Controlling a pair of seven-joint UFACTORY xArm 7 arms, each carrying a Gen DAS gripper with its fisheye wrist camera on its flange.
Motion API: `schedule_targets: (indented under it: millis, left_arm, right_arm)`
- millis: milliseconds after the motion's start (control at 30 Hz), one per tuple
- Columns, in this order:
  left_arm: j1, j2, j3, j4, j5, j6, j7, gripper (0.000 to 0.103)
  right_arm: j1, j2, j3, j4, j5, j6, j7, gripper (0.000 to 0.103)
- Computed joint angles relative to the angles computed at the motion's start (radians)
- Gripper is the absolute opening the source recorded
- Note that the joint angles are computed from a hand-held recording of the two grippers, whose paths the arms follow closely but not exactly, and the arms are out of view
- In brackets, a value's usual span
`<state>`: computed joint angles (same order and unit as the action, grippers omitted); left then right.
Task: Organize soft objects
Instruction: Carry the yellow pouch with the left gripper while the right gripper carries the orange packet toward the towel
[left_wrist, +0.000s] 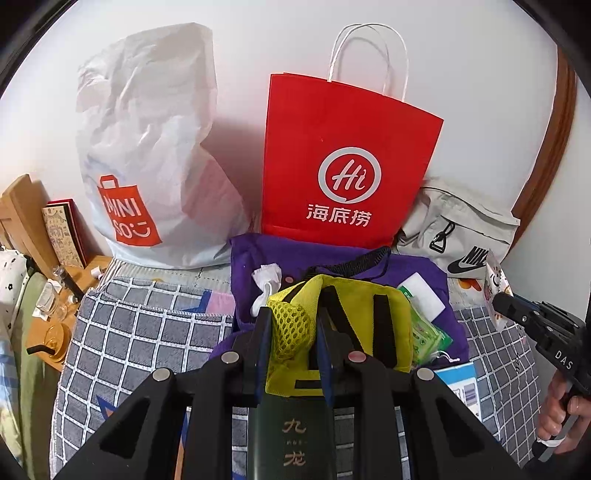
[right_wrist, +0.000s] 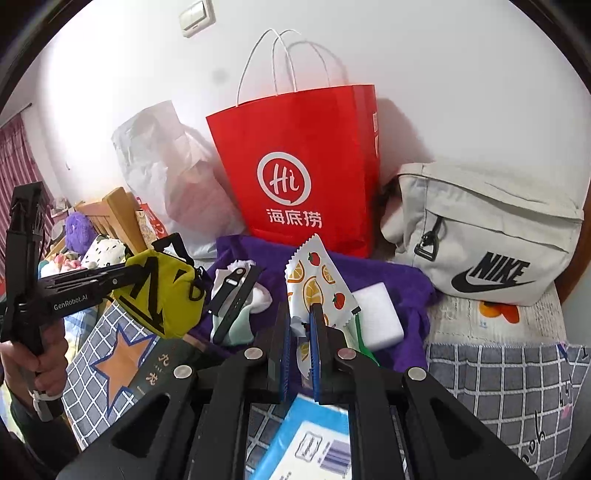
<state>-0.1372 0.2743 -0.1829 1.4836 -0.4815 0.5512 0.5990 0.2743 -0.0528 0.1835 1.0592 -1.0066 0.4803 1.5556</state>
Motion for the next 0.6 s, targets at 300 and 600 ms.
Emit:
schedule_targets:
  millis: [300, 600]
  left_arm:
    - [-0.021, 0.080, 0.003, 0.086, 0.067, 0.015, -0.057, 0.022]
    - [-0.043, 0.173, -0.003, 0.187, 0.137, 0.041, -0.124, 0.022]
  right_arm:
    - [-0.018, 0.038, -0.035, 0.021, 0.001, -0.018, -0.004, 0.009]
    - [-0.044, 0.083, -0.083, 0.010, -0.019, -0.119, 0.031, 0.009]
